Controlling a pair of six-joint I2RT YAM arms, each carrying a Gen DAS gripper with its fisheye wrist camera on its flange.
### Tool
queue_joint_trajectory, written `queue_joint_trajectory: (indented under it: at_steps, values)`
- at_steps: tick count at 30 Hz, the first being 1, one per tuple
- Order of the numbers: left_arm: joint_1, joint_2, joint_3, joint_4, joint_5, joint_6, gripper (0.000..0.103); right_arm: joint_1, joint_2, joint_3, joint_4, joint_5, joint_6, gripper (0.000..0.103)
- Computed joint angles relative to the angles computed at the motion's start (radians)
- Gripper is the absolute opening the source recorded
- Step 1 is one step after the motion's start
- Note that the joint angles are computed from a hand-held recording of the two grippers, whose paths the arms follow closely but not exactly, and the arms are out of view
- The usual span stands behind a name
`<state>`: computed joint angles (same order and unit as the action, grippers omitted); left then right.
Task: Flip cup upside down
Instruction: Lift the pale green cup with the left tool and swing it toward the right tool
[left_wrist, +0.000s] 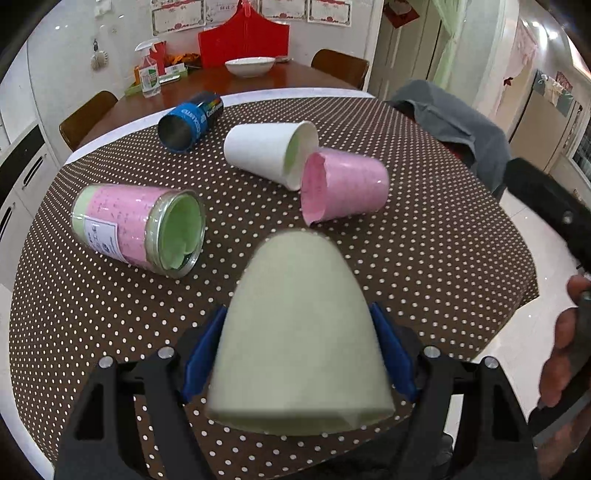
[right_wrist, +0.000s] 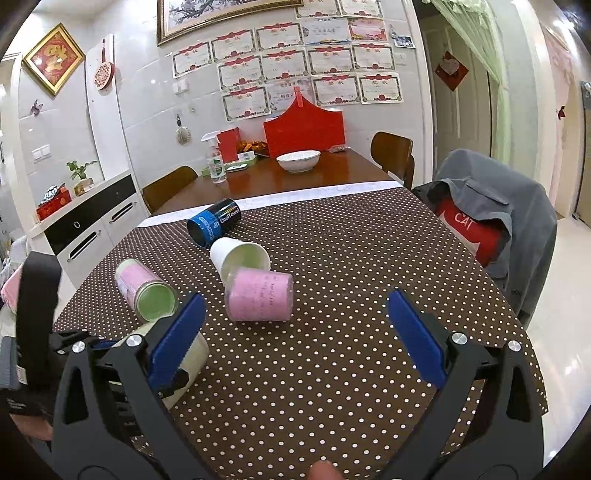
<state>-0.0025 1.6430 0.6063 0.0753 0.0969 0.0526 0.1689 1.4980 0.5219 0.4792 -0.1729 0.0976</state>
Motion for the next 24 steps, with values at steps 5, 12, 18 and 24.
queue_joint_trajectory:
  at_steps: [5,12,18,24]
  values:
    - [-0.018,-0.068,-0.032,0.029,-0.076,-0.006,0.08,-0.006,0.01,0.011,-0.017,-0.027,0.012,0.097]
    - [0.001,-0.288,-0.152,0.085,-0.122,-0.019,0.08,-0.035,0.073,0.107,-0.164,-0.217,0.078,0.097]
    - [0.049,-0.444,-0.231,0.081,-0.135,-0.018,0.081,0.028,0.045,0.132,-0.227,-0.182,0.102,0.097]
    - [0.089,-0.58,-0.291,0.067,-0.169,-0.015,0.084,0.096,0.008,0.136,-0.249,-0.139,0.1,0.097]
